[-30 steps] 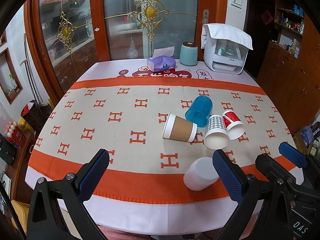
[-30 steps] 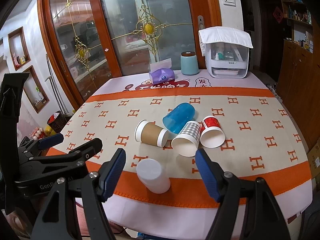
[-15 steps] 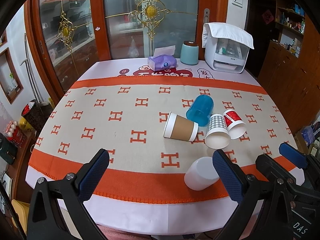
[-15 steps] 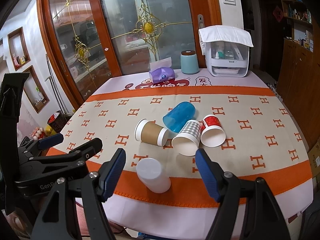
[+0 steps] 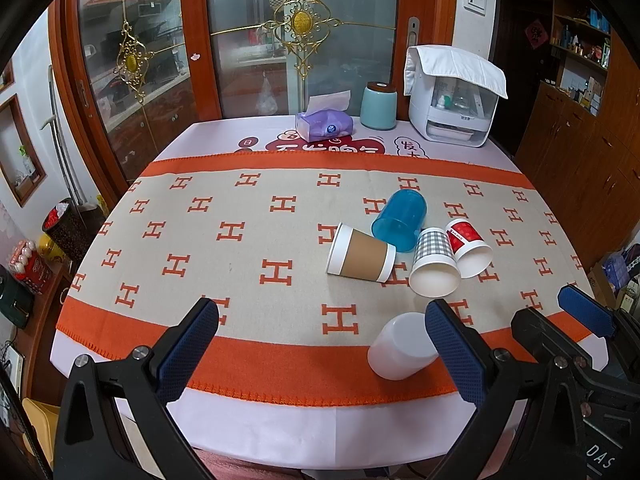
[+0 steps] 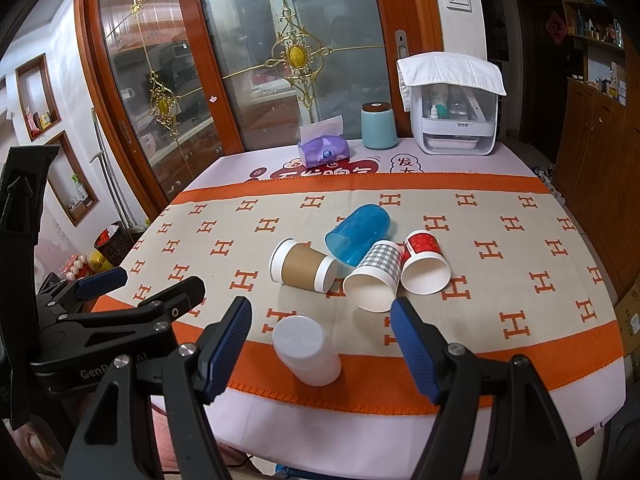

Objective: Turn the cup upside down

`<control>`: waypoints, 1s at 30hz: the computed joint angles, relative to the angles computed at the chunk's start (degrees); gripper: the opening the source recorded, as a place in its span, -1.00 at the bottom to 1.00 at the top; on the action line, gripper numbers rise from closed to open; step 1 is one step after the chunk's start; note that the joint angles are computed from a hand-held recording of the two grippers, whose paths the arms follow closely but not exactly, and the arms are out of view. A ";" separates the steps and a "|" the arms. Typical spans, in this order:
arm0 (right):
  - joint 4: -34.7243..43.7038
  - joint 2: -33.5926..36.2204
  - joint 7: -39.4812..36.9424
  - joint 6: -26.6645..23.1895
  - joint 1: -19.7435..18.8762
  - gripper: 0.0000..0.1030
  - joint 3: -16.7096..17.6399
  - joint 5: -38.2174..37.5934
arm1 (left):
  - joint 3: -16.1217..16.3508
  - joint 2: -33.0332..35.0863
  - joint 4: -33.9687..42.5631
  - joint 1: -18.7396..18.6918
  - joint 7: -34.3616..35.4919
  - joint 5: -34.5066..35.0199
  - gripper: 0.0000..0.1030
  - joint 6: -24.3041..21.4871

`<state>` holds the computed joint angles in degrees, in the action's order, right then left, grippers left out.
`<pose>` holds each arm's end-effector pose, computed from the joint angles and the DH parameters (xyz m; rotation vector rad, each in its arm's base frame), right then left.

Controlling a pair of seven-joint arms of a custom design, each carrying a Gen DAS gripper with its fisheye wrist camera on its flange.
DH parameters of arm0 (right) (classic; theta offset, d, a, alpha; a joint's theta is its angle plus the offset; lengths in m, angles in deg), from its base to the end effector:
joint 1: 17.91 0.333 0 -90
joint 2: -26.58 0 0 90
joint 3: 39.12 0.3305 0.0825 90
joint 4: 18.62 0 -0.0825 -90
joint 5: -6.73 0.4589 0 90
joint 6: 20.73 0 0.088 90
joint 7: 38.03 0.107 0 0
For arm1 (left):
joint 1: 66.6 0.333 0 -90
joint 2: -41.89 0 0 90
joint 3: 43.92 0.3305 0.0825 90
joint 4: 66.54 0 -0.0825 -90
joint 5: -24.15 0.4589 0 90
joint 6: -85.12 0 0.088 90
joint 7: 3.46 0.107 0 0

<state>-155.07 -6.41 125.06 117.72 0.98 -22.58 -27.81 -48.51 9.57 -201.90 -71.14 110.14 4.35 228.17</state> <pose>0.3948 0.2979 0.5803 -1.4146 1.9409 -0.7493 0.4885 -0.0821 0.6066 -1.4755 2.1615 -0.8533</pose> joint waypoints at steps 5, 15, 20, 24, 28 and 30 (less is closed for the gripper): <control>-0.01 -0.03 -0.09 0.00 -0.01 0.41 0.00 0.11 | -0.14 -0.13 -0.13 0.03 -0.18 0.15 0.98 0.20; -0.05 -0.07 -0.05 0.02 -0.09 0.41 0.10 0.08 | -0.20 -0.20 -0.04 -0.04 -0.46 0.31 0.98 -0.09; -0.20 -0.14 -0.04 0.13 -0.08 0.41 0.07 0.02 | -0.15 -0.19 -0.08 -0.12 -0.49 0.30 0.98 0.02; -0.17 -0.16 -0.05 0.07 -0.15 0.41 0.11 -0.08 | -0.12 -0.18 -0.06 -0.12 -0.47 0.36 0.98 -0.01; -0.14 -0.17 -0.04 0.02 -0.23 0.41 0.16 -0.24 | -0.08 -0.18 -0.07 -0.14 -0.43 0.29 0.98 0.01; -0.10 -0.17 -0.19 0.09 -0.27 0.41 0.14 -0.45 | -0.04 -0.16 -0.06 -0.19 -0.39 0.21 0.98 0.01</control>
